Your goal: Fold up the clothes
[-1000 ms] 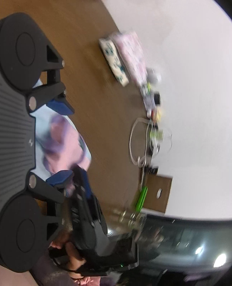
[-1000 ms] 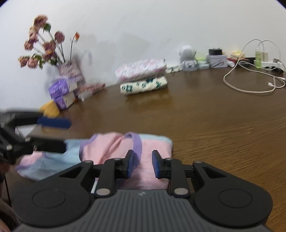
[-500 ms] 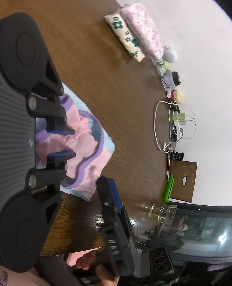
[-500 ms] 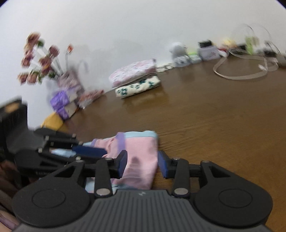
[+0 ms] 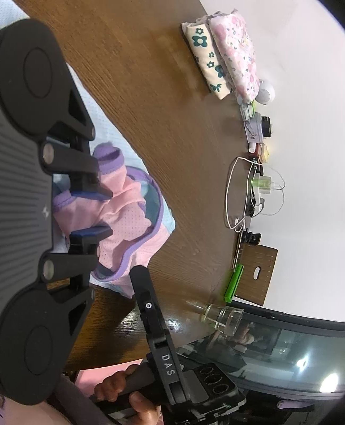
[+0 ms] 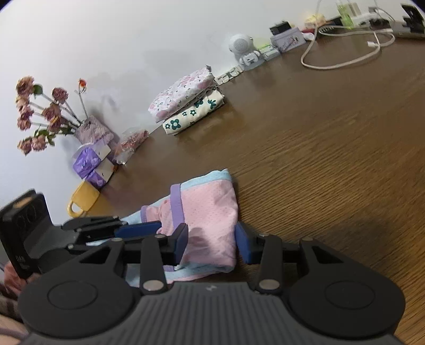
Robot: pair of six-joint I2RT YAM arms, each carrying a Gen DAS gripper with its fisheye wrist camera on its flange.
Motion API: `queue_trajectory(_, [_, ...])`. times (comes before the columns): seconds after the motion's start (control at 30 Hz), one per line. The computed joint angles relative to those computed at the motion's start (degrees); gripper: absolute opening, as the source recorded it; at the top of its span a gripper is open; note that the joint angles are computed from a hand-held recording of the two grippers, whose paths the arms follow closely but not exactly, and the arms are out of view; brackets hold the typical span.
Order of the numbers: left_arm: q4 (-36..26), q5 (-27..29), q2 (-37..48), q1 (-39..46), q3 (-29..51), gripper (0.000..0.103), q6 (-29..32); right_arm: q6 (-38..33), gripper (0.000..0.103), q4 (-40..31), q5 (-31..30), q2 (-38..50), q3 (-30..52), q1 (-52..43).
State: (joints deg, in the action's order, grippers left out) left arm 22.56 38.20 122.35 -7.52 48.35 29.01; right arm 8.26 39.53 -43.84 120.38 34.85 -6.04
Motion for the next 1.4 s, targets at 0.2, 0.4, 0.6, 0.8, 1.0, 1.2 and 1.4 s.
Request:
queue_trajectory(0.2, [1.1,0.2,0.1,0.2,-0.6,0.022,-0.7,6.9,0.035,0.7,-0.6,0.6,-0.1,-0.8])
queue_trajectory(0.4, [0.9,0.5,0.2,0.4,-0.5,0.022,-0.7,8.9,0.034,1.8,-0.7,1.4,0.1,0.3])
queue_trajectory(0.6, [0.8,0.8,0.5,0.6,-0.3,0.022,-1.0,11.9,0.025,3.1,-1.6,3.0,1.0,1.0])
queue_trajectory(0.8, [1.2,0.7,0.5,0.4,-0.4,0.022,-1.5,15.0,0.009,5.7,-1.8,4.5,0.1,-0.1])
queue_trajectory(1.0, [2.1,0.7,0.2,0.0,-1.2,0.035,-1.5,14.3,0.006,7.6,-1.1,3.9,-0.9,-0.5])
queue_trajectory(1.2, [2.9,-0.1,0.0,-0.4,-1.9,0.039,-1.6,16.1,0.009,8.0,-3.7,4.9,-0.3,-2.0])
queue_trajectory(1.4, [2.5,0.2,0.1,-0.3,-1.6,0.039,-2.0,17.0,0.013,6.9,-4.3,5.5,-0.1,-3.4])
